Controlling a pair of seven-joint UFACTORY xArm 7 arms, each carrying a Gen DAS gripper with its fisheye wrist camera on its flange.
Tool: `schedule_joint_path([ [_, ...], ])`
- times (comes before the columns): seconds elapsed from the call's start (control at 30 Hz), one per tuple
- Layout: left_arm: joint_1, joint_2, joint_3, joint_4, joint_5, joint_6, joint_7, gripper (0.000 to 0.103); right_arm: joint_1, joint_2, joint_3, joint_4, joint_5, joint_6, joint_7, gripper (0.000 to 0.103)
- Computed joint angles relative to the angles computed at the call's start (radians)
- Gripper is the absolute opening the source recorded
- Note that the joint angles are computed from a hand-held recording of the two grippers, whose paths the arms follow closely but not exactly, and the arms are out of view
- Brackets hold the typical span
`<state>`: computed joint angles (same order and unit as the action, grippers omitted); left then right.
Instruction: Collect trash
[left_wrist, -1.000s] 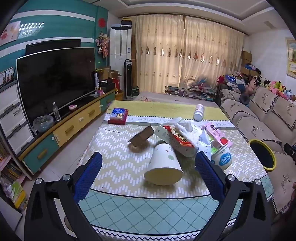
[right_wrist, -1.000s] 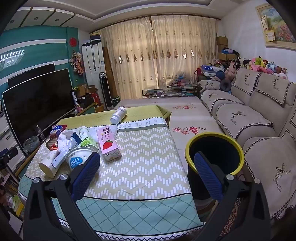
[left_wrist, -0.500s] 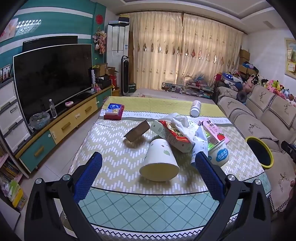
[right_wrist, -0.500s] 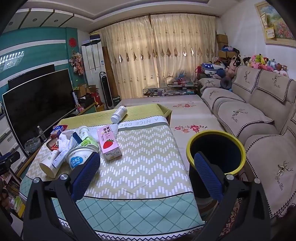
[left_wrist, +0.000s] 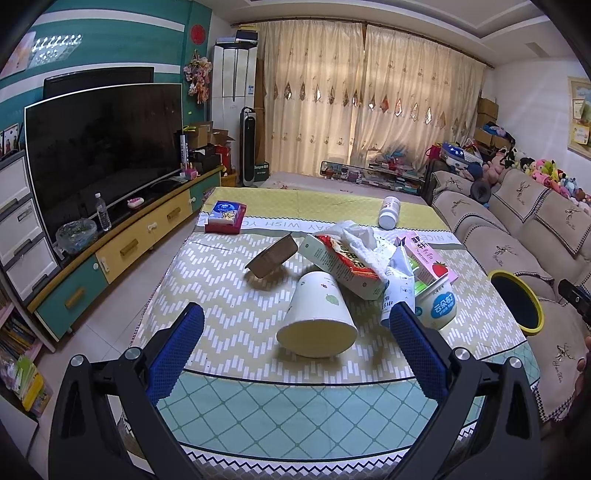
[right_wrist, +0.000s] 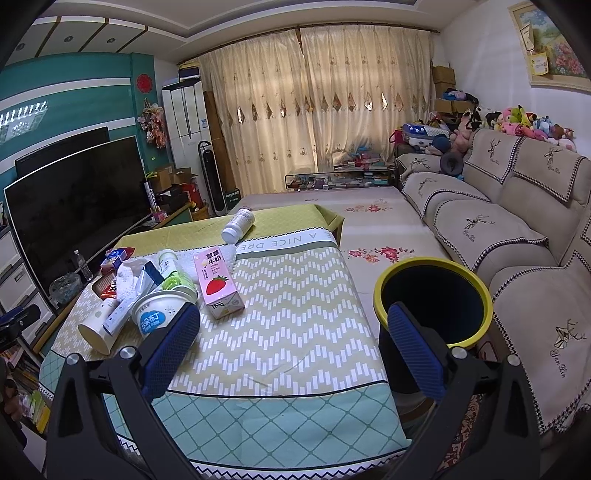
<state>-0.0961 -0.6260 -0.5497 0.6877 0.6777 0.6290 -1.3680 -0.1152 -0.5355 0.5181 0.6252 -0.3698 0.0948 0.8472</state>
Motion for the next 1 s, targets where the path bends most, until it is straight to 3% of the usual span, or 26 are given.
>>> schedule_joint_path([
  [1.0,-0.020,0.041,0.024,0.002,-0.002,-0.014,-0.010,0.099,-0.007,0.011,-0.004,-0.006,-0.006,-0.003,0.017,0.097],
])
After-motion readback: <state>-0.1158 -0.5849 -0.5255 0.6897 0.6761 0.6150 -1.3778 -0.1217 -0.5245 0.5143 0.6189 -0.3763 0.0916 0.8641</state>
